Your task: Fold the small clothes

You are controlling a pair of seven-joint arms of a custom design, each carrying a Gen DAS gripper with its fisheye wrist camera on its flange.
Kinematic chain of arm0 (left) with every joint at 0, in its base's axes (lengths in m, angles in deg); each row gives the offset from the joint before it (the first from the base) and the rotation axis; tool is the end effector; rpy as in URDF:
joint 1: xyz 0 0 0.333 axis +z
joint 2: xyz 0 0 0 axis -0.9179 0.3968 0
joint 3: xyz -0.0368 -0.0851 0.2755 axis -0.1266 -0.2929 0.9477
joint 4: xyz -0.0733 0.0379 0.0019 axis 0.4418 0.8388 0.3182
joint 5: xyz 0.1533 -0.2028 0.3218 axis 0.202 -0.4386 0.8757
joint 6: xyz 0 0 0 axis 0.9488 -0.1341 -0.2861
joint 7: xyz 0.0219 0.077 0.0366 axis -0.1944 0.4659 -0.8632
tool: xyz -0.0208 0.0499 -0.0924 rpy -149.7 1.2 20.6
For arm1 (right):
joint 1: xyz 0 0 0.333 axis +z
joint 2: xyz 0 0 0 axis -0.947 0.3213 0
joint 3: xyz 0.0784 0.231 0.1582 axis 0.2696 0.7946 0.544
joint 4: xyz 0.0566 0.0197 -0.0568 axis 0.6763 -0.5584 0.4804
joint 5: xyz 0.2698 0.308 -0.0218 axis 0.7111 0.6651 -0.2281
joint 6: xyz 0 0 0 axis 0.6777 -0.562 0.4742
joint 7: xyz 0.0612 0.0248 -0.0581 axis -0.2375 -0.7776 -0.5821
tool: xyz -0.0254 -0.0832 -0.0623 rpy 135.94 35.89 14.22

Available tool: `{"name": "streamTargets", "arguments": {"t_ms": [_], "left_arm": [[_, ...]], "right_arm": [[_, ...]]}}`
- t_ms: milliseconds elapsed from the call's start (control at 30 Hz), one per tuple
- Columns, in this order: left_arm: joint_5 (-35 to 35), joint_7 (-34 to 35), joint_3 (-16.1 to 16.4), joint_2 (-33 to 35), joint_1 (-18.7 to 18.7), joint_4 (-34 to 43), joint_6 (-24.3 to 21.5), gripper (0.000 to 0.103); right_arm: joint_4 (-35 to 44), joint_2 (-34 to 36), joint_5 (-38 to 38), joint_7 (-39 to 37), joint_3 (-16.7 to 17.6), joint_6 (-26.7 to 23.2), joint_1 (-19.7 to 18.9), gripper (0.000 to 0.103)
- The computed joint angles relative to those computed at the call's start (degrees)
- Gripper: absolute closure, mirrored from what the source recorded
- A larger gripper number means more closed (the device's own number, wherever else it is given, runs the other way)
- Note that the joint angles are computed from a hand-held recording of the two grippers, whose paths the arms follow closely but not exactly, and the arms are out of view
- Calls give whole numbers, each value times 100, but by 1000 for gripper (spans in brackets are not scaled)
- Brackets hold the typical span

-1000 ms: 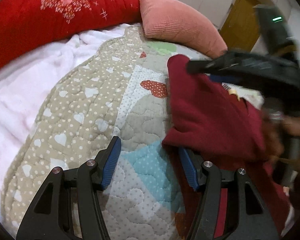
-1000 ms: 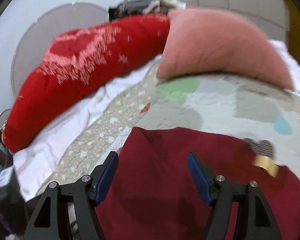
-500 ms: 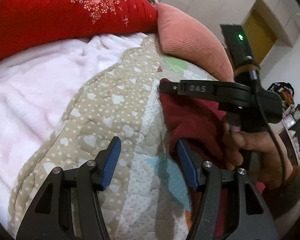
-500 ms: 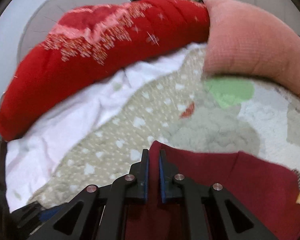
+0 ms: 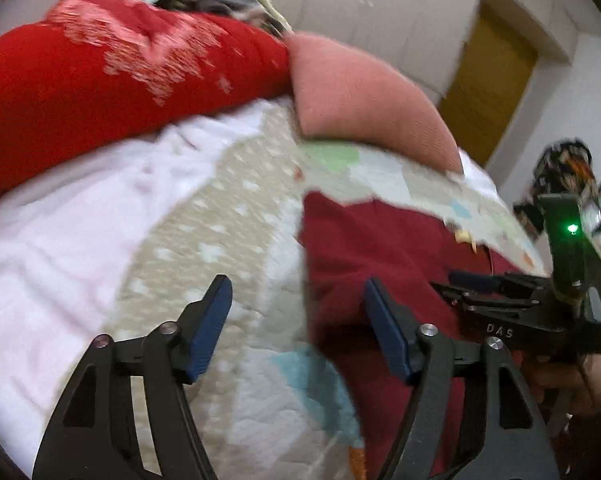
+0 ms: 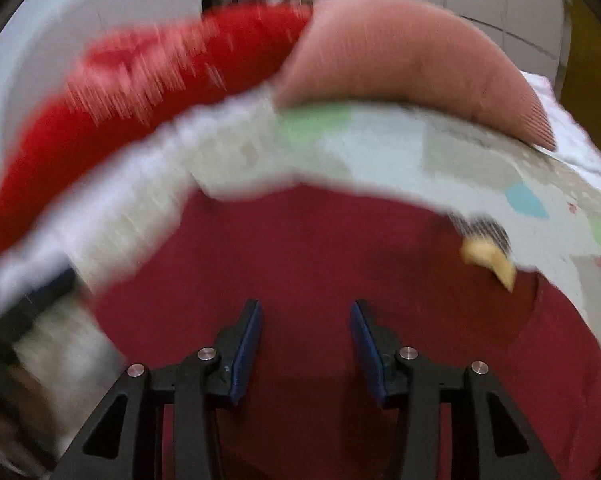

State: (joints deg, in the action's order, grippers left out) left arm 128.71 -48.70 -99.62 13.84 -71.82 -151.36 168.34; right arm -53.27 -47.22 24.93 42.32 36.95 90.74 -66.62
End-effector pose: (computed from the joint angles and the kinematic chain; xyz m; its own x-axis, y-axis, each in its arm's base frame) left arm 0.5085 -0.2327 0.4262 0.1178 -0.9530 0.2793 -0.6555 -0.2859 -0.6990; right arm 0.6532 0.0684 0.4514 0.4812 -0.8763 -0.0231 -0.7185 -0.3792 -0.5830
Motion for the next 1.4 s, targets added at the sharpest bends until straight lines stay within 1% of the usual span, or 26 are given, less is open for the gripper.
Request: {"name": "streamTargets", "arguments": {"t_ms": [33,67,100,133,167,233,333,433,567,600,633,667,733,800,833,867,900,933,1000,1067,1100,1200,1267,1300,1367,1400], "left_arm": [[-475,426,45,114,-87,27,-24,34],[-937,813,82,188,-165,23,-73,34],[-1536,1302,128,247,-250,-16,-99,34],[-1880,1561,169,274,-280,-79,28,33],[-1997,1619,197,247,-275,-151,178,33],[-1993,1584,179,222,-251,-197,260,33],[-1703,1349,122,206,-205,-180,201,33],[-1563,1226,109,214,-196,-155,174,32],[-1555,1182,130,233,-194,-182,294,32],[-1535,1146,138,225,-183,-211,375,32],[-1539,1144,150,242,-166,-212,436,32],[-1458,1053,152,233,-140,-238,529,32],[-1308,916,142,228,-85,-255,665,32],[-1453,1101,152,253,-99,-260,770,32],[-1586,1258,153,265,-125,-251,755,31],[-1683,1387,149,278,-148,-234,724,26],[-1757,1525,140,311,-177,-178,630,25],[-1712,1512,133,322,-191,-142,536,25],[-1706,1525,156,334,-220,-121,497,25],[-1671,1447,174,364,-232,-118,570,25],[-1643,1408,184,379,-238,-111,596,25],[-1609,1386,209,373,-259,-115,586,25],[-1575,1357,216,390,-264,-96,581,25],[-1554,1338,219,394,-271,-87,568,25],[-1532,1328,222,372,-280,-94,526,25],[-1519,1319,215,347,-288,-80,427,25]], "right_arm": [[-131,-49,-107,33,109,199,-81,58],[-267,-161,114,-168,28,324,-22,58],[-320,-243,-65,7,-41,317,13,58],[-457,-419,-219,161,-112,372,8,58],[-591,-554,-30,8,-130,490,-42,58],[-954,-881,437,-298,-233,886,-142,51],[-1241,-1040,-408,748,-504,1443,-304,40],[-1045,-860,-468,1460,-706,1206,-529,40],[-741,-554,150,1251,-680,673,-734,41],[-675,-480,127,1227,-663,574,-759,44],[-772,-518,-98,1343,-664,656,-748,53],[-863,-528,-388,1511,-659,916,-707,76],[-908,-612,-333,1351,-606,1021,-726,100],[-995,-751,35,993,-579,1193,-765,100],[-1058,-812,-88,1078,-604,1411,-753,100],[-1173,-869,-364,1315,-643,1586,-744,100],[-1151,-794,-973,1898,-694,1700,-729,100],[-1065,-690,-1299,2256,-735,1648,-731,100],[-834,-465,-1313,2395,-726,1242,-765,100],[-885,-500,-1737,2740,-760,1242,-732,99],[-969,-613,-1655,2724,-736,1268,-755,98],[-1479,-1161,-1031,2356,-688,1577,-745,92],[-1755,-1441,-437,1714,-718,1560,-577,74],[-1801,-1476,-312,1438,-737,1396,-494,70],[-1738,-1298,-896,1669,-659,955,-488,67],[-1749,-1246,-1086,1793,-646,922,-492,67]]}}
